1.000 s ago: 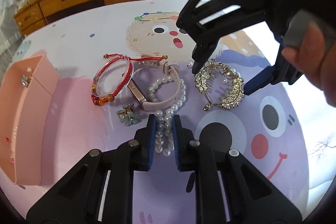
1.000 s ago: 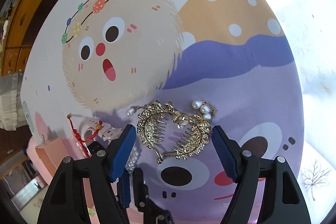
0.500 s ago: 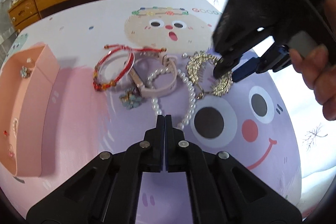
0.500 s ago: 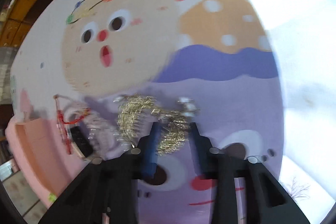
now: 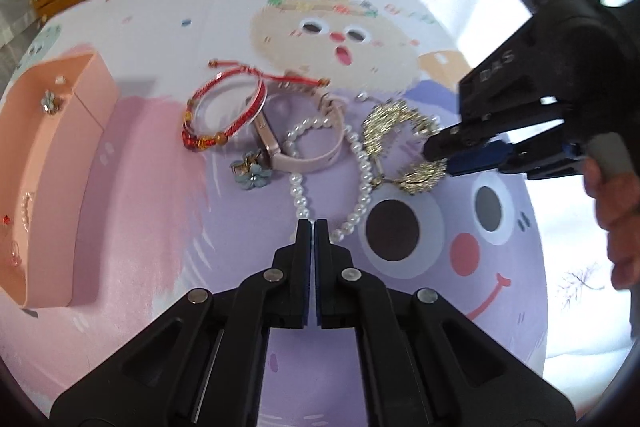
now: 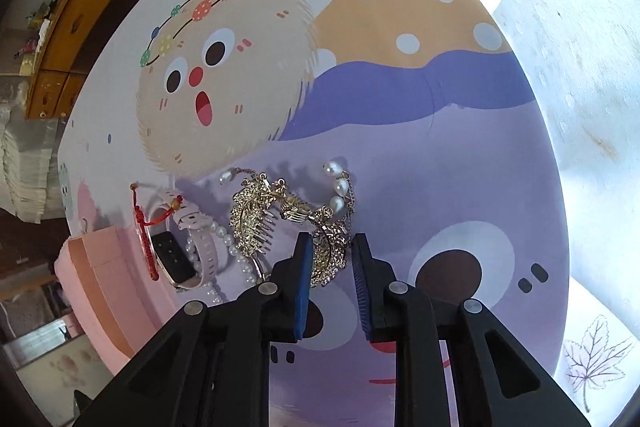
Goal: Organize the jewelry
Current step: 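Carry the pearl bracelet to the tray with the left tool while the right tool carries the gold comb there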
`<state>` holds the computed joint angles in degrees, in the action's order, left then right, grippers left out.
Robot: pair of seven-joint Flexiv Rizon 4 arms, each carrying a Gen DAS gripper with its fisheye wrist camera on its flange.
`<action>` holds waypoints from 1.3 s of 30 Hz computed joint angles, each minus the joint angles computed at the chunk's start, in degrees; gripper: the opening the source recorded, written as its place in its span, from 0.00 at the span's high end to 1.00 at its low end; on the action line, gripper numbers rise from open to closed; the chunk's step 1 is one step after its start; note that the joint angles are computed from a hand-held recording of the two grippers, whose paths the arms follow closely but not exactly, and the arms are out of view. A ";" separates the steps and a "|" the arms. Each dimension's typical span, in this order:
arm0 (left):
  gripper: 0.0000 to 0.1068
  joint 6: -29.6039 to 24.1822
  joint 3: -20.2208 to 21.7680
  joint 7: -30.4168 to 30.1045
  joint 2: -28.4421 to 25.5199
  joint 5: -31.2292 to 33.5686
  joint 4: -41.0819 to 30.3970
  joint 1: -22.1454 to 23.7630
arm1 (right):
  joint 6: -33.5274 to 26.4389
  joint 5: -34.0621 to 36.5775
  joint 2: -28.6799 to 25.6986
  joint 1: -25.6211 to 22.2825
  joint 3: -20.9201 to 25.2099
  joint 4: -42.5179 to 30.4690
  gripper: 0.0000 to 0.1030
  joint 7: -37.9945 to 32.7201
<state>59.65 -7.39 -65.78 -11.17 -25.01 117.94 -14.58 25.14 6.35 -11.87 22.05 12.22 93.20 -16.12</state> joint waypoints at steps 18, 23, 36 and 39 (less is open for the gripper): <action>0.78 0.37 2.34 -9.70 -3.44 16.60 -6.09 -2.27 | -16.30 -10.78 -3.87 2.43 -0.83 -11.84 0.77 -16.69; 0.95 1.20 1.10 -6.40 -2.57 14.88 -4.52 -1.01 | -11.96 -13.61 1.72 4.07 0.53 -4.70 0.77 -16.24; 0.95 -5.07 1.51 5.66 5.82 3.34 1.82 0.77 | -14.21 -16.44 17.06 7.68 6.36 7.46 0.77 -9.15; 0.95 -7.00 2.33 7.96 8.55 1.54 2.96 0.76 | -13.11 -17.39 21.16 7.58 8.72 10.64 0.77 -8.02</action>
